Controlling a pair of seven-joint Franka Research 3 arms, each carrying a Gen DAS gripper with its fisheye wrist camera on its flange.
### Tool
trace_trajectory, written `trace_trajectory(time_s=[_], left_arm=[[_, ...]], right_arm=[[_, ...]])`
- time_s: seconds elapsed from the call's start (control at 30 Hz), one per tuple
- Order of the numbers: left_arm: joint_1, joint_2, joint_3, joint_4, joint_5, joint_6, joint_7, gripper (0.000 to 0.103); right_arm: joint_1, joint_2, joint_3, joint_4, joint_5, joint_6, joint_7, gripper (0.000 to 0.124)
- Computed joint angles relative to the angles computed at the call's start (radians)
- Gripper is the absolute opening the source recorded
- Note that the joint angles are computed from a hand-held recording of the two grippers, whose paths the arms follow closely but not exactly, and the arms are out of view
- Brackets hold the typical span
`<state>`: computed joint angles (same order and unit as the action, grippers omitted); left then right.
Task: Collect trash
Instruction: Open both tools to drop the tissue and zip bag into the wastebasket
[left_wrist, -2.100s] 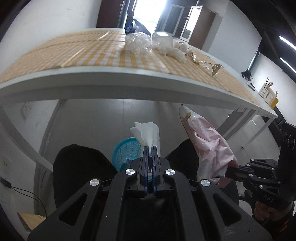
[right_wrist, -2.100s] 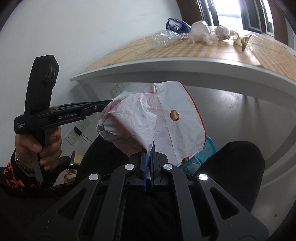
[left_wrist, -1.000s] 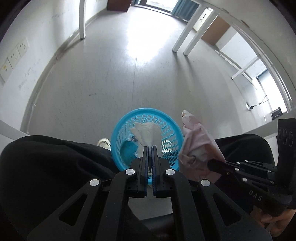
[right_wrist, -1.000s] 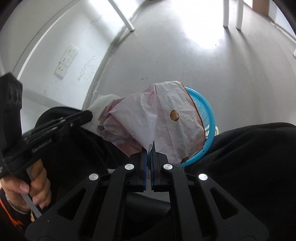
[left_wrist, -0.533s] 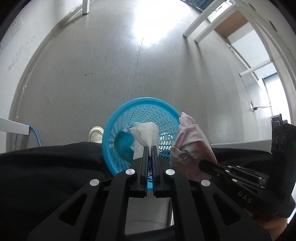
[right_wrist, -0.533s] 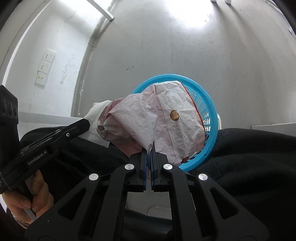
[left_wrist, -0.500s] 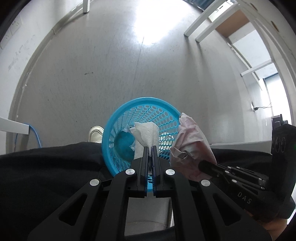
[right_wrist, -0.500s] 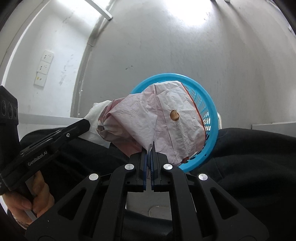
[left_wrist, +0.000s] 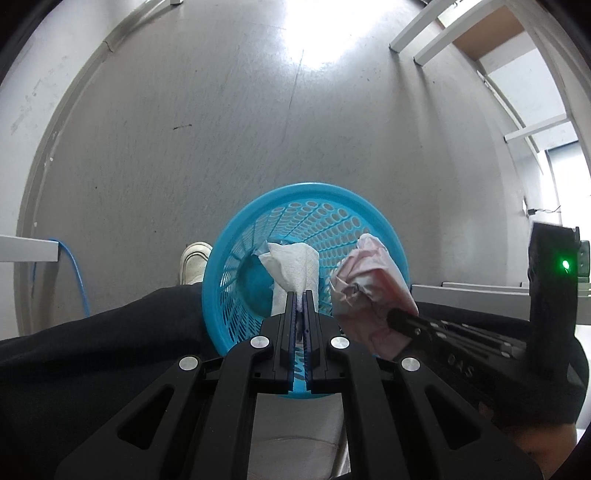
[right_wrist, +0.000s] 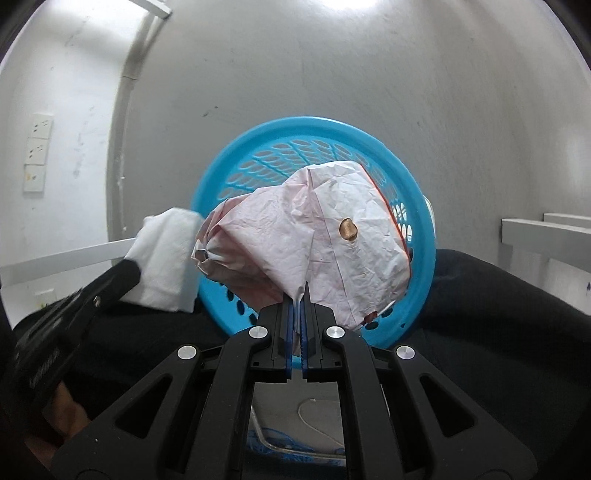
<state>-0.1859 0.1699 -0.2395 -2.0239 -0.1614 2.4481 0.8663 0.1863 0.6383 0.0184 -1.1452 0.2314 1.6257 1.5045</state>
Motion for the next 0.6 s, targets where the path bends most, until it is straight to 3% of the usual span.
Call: trace_trajectory(time_s=[0.33,0.4,0.43,0.47,0.6], left_arm=[[0.009,0.008,-0.002,-0.005,-0.016,0.014,0.014,0.003],[0.008,0.002,0.0,-0.011,-0.01,0.033,0.005,0.014],[0.007,-0.003,0.002,-0.02,-0.005,0.048,0.001,0.027],[0.005,-0.013,0.004,-0.03,0.004,0.062,-0.01,0.031],[0.004,-0.025,0.006,-0.045,0.012,0.074,-0.024,0.031]], right_arm=[[-0.003,0.043,-0.002,0.026,0.006,-0.004,0.044,0.006],[-0.007,0.044,-0.001,0.025,0.014,-0.001,0.052,0.011],[-0.009,0.04,-0.001,0.022,0.016,0.0,0.054,0.016],[-0.009,0.036,-0.001,0.017,0.016,0.004,0.055,0.017],[0.0,0.014,-0.001,-0.011,0.004,0.026,0.043,0.023]])
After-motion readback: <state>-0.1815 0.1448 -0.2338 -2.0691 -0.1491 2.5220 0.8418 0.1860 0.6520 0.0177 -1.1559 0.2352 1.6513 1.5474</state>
